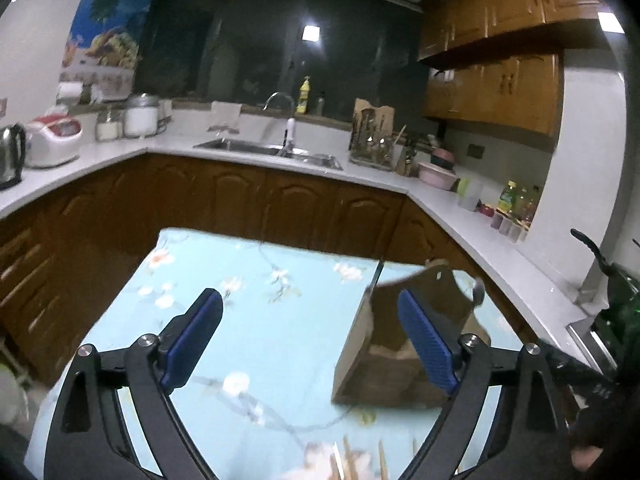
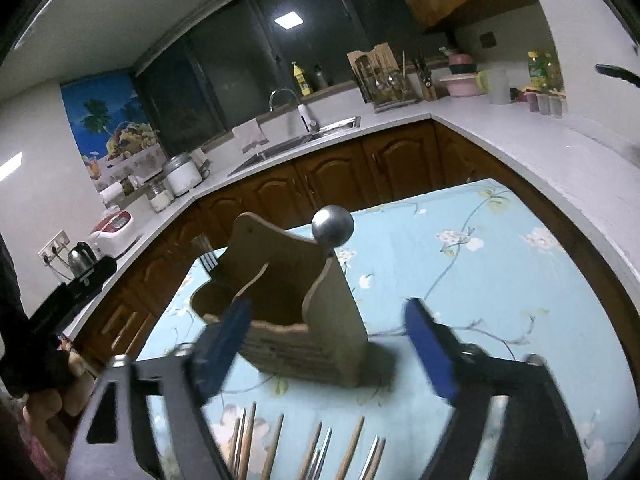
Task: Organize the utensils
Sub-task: 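Move both open tools back over the row of chopsticks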
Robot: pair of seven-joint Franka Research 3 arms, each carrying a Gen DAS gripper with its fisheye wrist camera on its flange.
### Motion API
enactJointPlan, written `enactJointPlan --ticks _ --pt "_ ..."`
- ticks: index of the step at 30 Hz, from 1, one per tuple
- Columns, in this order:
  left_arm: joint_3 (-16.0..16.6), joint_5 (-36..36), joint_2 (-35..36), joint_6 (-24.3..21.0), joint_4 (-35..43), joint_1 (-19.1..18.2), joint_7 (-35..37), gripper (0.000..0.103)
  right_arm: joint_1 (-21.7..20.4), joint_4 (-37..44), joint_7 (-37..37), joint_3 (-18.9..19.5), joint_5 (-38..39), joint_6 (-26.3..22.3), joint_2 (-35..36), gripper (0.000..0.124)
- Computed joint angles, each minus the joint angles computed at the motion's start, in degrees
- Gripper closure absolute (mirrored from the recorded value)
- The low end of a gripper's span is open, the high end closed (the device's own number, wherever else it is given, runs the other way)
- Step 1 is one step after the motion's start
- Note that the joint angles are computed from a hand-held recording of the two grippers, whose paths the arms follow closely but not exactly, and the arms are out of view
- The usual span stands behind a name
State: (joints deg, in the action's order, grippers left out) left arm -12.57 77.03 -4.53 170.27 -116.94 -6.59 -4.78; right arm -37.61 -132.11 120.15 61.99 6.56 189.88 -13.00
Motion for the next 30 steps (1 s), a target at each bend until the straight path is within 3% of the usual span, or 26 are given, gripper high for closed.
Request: enactJointPlan --ticks 4,11,16,23,30 --pt "-0.1 -1.0 -5.9 1.7 -7.8 0.8 -2.0 0.010 11.6 -5.2 -1.2 -9.6 3.2 2.4 -3.9 0.026" --pt "-0.8 -14.1 -13.6 4.0 -19.9 0.2 6.7 0.009 20.8 -14.7 -2.8 -13.5 10.5 3.2 -13.4 0.026" --pt "-0.5 -23.4 -17.5 3.5 -26.5 -2.3 13.6 0.009 23.4 -19.8 -0.8 -12.4 12.5 1.2 -19.0 0.026" --pt "-0.7 -32.6 -20.6 3.1 -32.6 -3.9 20.8 0.009 27.5 -24.1 4.1 -13.6 9.2 -1.9 -20.9 0.026" --pt "-0.2 -40.7 -20.3 2.4 -33.9 -5.3 28.2 0.009 25.8 -24.5 9.9 -11.6 5.1 -5.2 -22.5 0.026"
